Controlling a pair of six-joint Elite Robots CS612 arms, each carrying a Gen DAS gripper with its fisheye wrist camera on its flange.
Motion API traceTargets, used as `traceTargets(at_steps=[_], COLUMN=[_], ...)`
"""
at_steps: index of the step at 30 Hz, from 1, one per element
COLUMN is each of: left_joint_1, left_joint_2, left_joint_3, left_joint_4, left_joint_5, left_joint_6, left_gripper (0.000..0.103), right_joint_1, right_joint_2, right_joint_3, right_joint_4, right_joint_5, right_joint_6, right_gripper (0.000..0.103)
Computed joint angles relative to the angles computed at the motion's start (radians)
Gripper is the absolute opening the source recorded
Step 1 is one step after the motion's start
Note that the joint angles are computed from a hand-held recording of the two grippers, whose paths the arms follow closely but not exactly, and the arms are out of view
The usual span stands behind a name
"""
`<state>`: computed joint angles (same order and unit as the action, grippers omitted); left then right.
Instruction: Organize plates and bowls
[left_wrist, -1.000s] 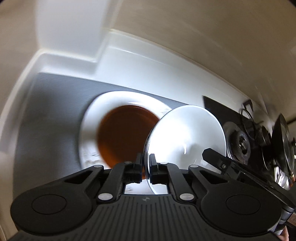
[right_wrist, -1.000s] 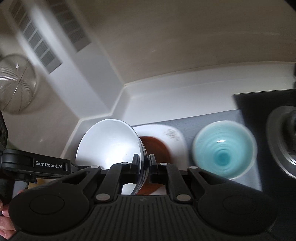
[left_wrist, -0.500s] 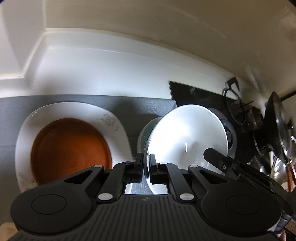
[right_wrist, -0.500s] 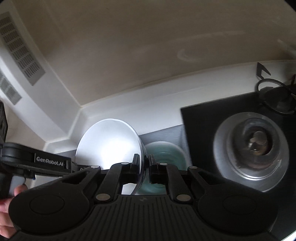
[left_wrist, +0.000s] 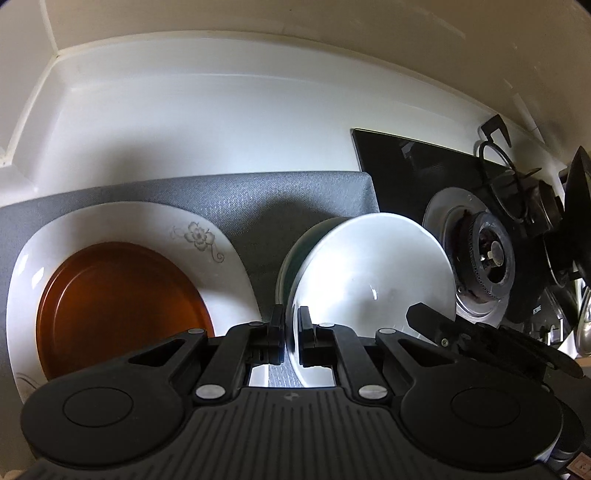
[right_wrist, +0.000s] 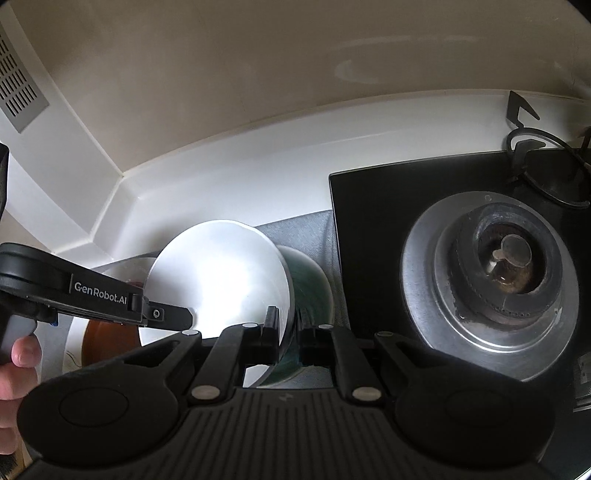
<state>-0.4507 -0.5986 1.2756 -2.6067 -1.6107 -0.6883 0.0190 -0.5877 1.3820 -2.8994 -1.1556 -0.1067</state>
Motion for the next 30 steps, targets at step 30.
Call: traceTargets(at_steps=[30], left_joint_1=[0.006], left_joint_2=[0.007], left_joint_3=[0.015], left_joint_4=[-0.039], left_joint_5=[-0.015], left_joint_6=[-0.05], left_gripper=[0.008], right_joint_1=[0.028], right_joint_2=[0.01], right_joint_3=[0.015], right_joint_4=[-0.086], right_joint_5=[-0.138], right_joint_6=[-0.187], right_gripper=[0.015])
